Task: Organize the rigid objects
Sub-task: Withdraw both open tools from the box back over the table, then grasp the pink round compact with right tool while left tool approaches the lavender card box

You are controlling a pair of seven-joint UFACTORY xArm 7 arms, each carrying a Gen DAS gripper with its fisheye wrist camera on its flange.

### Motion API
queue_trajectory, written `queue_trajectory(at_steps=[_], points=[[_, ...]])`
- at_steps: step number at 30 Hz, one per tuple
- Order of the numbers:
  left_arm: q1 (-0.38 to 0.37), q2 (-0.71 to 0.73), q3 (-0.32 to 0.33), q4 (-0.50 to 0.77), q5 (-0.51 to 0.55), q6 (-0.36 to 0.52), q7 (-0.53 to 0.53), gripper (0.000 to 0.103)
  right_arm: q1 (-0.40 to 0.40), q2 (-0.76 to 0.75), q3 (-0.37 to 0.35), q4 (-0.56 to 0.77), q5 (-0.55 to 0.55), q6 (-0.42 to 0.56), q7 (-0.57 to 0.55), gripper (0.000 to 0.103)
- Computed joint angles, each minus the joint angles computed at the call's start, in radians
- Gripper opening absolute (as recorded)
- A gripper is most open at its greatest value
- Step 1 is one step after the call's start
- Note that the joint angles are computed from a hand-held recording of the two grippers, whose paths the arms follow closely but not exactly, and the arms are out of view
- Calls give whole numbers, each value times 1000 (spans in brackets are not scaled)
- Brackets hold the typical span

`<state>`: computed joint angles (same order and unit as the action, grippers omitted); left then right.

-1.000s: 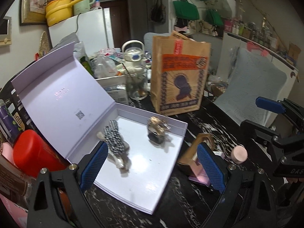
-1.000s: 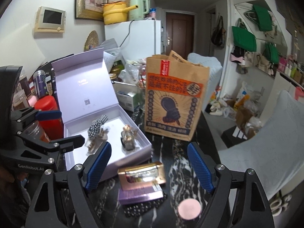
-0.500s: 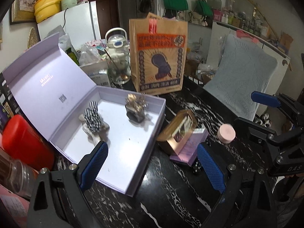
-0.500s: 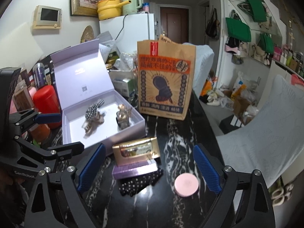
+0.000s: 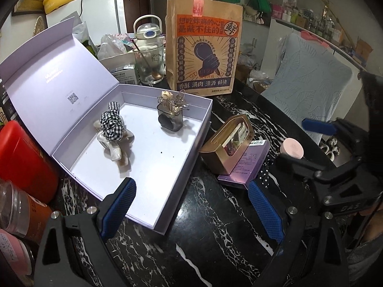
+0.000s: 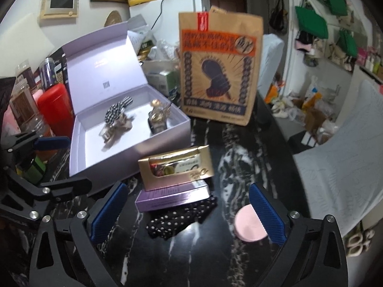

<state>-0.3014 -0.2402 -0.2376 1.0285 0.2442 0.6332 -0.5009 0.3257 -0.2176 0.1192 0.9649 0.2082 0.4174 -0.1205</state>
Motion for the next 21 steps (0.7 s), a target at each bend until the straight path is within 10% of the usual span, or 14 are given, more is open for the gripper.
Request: queue_trajectory(at_steps=[21], points=[[-65,66,33,22,-206,-92,163,96,-77,-22,-14,-113,-107,-24,157,101]])
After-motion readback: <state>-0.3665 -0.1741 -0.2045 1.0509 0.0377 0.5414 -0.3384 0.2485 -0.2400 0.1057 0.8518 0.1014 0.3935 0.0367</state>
